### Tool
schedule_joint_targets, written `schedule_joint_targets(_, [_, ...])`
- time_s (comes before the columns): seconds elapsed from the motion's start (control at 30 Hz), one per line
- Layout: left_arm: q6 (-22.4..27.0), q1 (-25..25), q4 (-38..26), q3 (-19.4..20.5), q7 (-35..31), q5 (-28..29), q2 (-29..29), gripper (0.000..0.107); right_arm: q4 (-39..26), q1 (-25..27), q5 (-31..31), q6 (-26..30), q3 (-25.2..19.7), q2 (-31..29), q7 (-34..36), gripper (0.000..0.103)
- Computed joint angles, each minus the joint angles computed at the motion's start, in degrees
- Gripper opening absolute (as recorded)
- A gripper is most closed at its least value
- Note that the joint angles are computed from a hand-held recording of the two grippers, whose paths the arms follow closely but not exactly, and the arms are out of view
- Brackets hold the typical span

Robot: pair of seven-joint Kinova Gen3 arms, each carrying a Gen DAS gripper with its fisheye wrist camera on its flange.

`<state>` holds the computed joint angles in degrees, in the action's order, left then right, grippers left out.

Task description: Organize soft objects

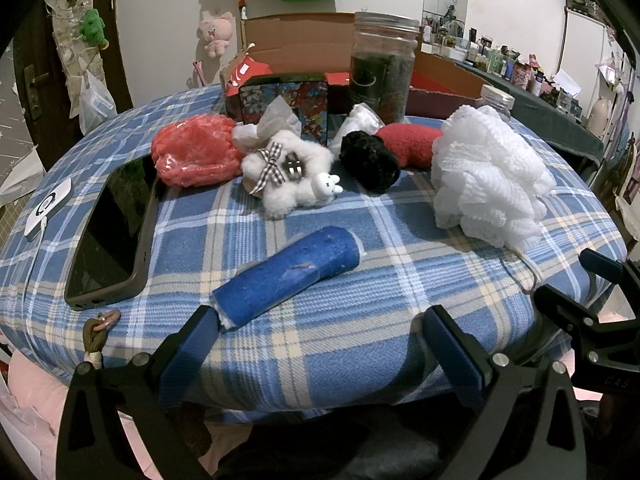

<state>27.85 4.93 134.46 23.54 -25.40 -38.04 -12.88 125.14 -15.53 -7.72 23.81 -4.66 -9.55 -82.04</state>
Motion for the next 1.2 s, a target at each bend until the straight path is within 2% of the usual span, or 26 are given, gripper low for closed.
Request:
schedule_joint_targets(0.57, [0.8, 1.2, -0.3, 0.0, 1.9, -1.3, 0.5, 0.103, 0.1, -0.1, 0.1, -0.1, 0.0, 0.0, -0.1, 0.103])
schedule_joint_targets(0.87, [1.0, 1.7, -0.4, -0.3, 2.1, -1.4, 0.6, 0.103, 0.0, -0.9, -2.1, 0.4, 1.2, -0.5, 2.9, 0.103])
schedule_joint_targets(1.0, [1.2, 1.7, -0.4, -0.1, 2.5, -1.8, 0.7, 0.103, 0.1, -1.8, -4.2, 0.5, 2.1, -0.7, 5.6, 0.103])
schedule_joint_targets(1.2, [2.1, 2.1, -1.0, -0.8, 2.0, -2.1, -0.1, 0.103, -0.3, -4.8, -12.5, 1.8, 6.3, -1.4, 15.5, 0.103])
